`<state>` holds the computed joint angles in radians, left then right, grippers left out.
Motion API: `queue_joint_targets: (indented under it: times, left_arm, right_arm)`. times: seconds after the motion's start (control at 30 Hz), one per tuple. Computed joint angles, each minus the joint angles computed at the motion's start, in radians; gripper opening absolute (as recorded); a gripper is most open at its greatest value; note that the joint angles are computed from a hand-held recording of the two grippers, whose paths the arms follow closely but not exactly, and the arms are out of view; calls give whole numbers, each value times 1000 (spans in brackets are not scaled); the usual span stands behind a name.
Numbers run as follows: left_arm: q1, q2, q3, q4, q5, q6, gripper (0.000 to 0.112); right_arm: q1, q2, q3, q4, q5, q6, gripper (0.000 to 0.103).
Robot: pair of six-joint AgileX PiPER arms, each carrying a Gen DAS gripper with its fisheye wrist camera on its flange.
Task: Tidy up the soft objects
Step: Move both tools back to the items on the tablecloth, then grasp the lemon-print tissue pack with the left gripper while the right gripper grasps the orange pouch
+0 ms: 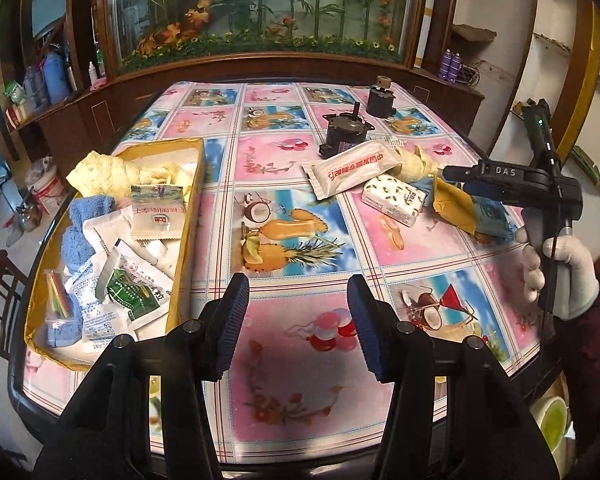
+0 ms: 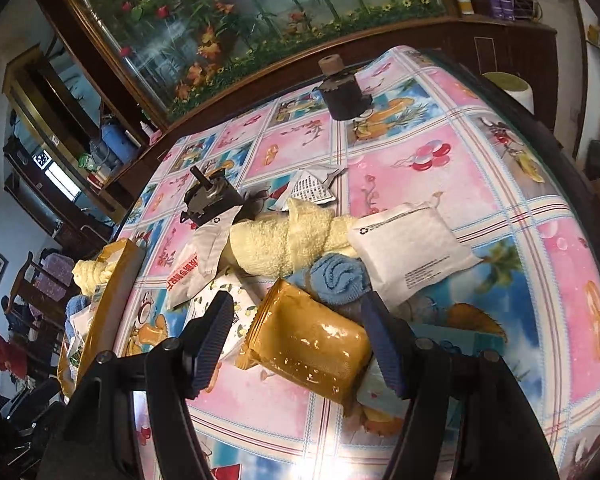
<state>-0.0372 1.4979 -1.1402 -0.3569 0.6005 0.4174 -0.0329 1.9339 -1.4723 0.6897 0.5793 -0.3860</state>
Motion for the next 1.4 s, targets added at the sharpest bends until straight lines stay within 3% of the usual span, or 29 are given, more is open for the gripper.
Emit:
queue_joint_targets:
  times: [0.07,0.2,0.27,0.37,0.43,0.57,0.63,0.7,0.73,1.0,1.17,1.3,1.4]
  left_arm:
    - [30,0,0,-54,18,44,51]
    - [80,21,-23,-164,69,126,51]
    - [91,32,-34,-200,86,143,51]
    - [99,58,-63,-253,131,162,51]
    - [99,77,-91,-270,160,163,51]
    - [82,161,-212,-289,235,125,51]
    - [64,228,-295,-305,275,97,51]
    - [26,301,-384,-286,300,39,51]
    - [9,336,-422,-284,311,23,51]
    - [-113,694,-858,-219,442,-240,51]
    - [-184,826,-1083,-114,448,-382,51]
    - [-241,974,-1354,36,570,-479,51]
    - [-263,1005,-1406,87,578,-509,63]
  right_arm:
    - [9,27,-23,-18,43,17,66]
    - [-1,13,19,191,202,-191,66]
    - [28,-34,65,166,150,-201,66]
    - [108,-69,97,-6,36,-102,66]
    - [156,-60,86,-127,21,-19,66]
    - [217,-63,110,-208,2,49,66]
    - [256,-57,102,-338,0,137,66]
    - [290,-70,123,-452,-13,209,49]
    - [291,-81,136,-453,-7,211,49]
    - [161,-189,309,-235,-55,7,49]
    - [93,-200,345,-54,-50,-178,50]
    - [79,-200,351,-5,-43,-231,50]
    - [69,-192,347,38,-32,-265,50]
